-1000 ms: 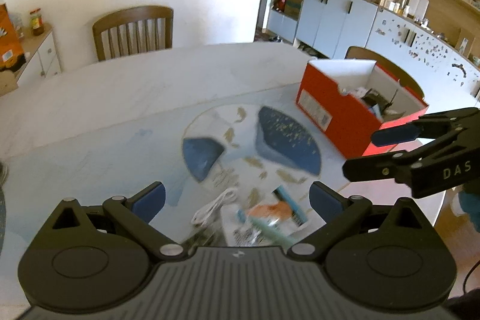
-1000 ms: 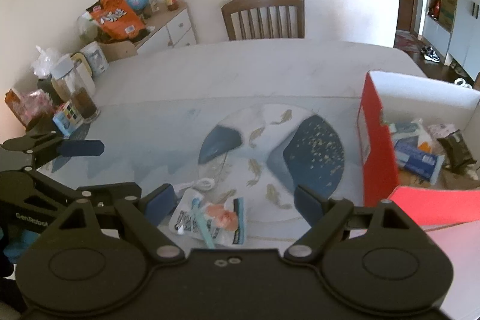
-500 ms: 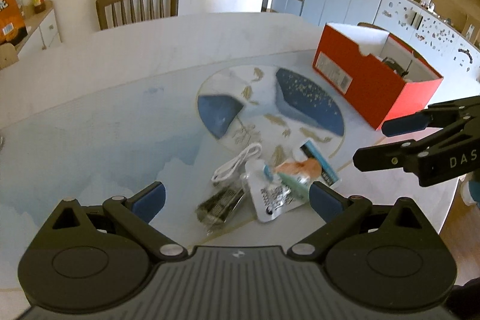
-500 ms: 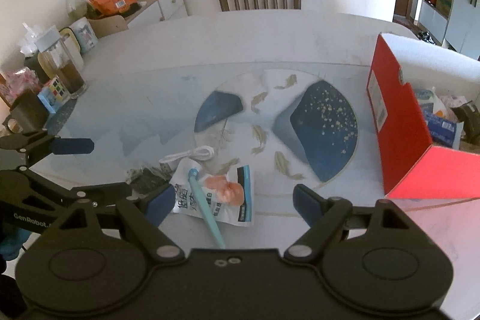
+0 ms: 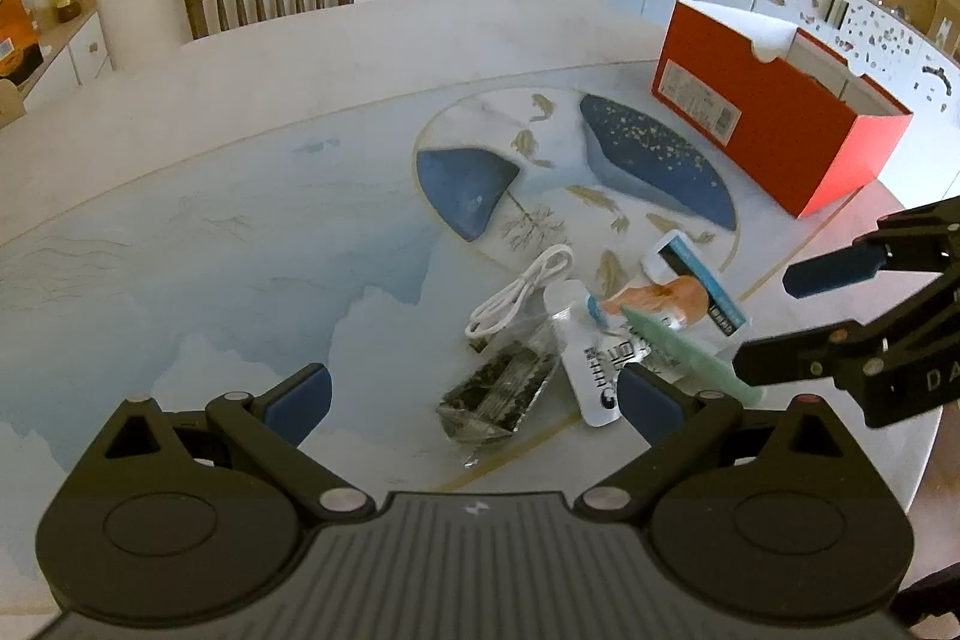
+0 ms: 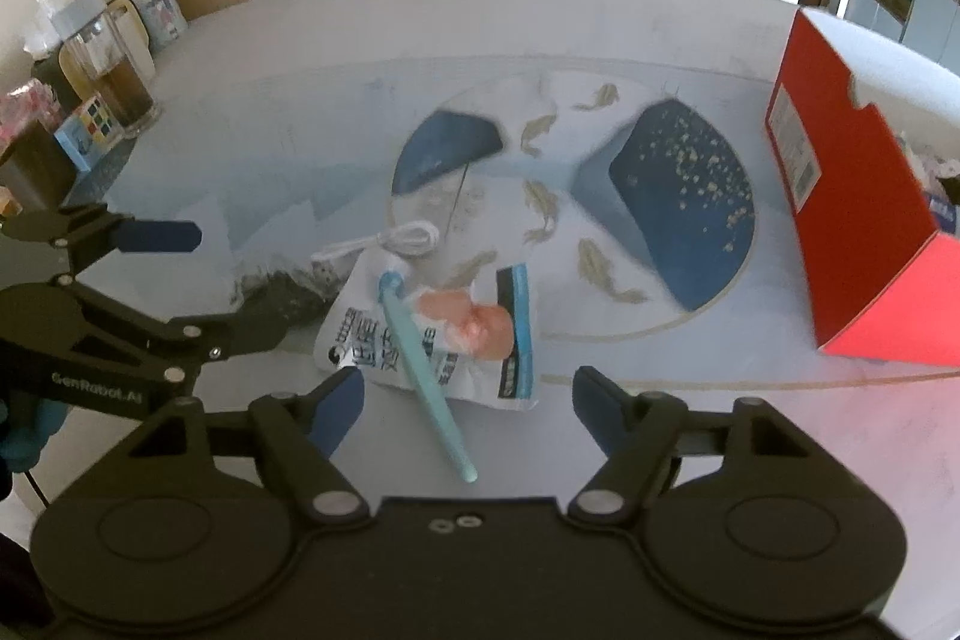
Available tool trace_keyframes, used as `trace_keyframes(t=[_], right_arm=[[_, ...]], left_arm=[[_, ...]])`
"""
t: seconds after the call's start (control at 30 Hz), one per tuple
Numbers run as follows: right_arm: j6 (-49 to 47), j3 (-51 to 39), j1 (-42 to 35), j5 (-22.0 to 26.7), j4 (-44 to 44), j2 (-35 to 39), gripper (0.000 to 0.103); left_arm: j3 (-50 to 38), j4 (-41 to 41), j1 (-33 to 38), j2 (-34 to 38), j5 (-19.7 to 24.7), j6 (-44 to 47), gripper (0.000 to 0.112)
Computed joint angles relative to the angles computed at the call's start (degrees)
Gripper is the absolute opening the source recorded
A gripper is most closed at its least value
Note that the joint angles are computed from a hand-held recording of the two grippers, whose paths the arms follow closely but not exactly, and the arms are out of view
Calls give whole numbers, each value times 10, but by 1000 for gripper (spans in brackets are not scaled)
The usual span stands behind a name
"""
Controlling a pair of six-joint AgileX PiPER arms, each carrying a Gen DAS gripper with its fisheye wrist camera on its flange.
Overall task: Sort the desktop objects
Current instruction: 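Grasp the teal toothbrush with the right gripper while the left gripper grasps the clear bag of dark snacks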
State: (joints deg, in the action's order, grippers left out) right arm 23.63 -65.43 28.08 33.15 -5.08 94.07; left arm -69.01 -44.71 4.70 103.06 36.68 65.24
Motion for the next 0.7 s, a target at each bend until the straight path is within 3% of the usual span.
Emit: trace_keyframes(t=[0.3,0.37,0.53,0.7], right_arm=[[-17,-19,12,10,18,34,66],[-21,-25,15,14,22,42,59],[-9,-32,25,19,7,56,55],[-3,-40,28,26,-2,65,45]], left_arm=[[-19,-10,2,25,14,18,101],[-22,-11,1,29,16,20,96],[-25,-15,0,35,20,28,91],[-26,-15,-1,40,25,34,78]])
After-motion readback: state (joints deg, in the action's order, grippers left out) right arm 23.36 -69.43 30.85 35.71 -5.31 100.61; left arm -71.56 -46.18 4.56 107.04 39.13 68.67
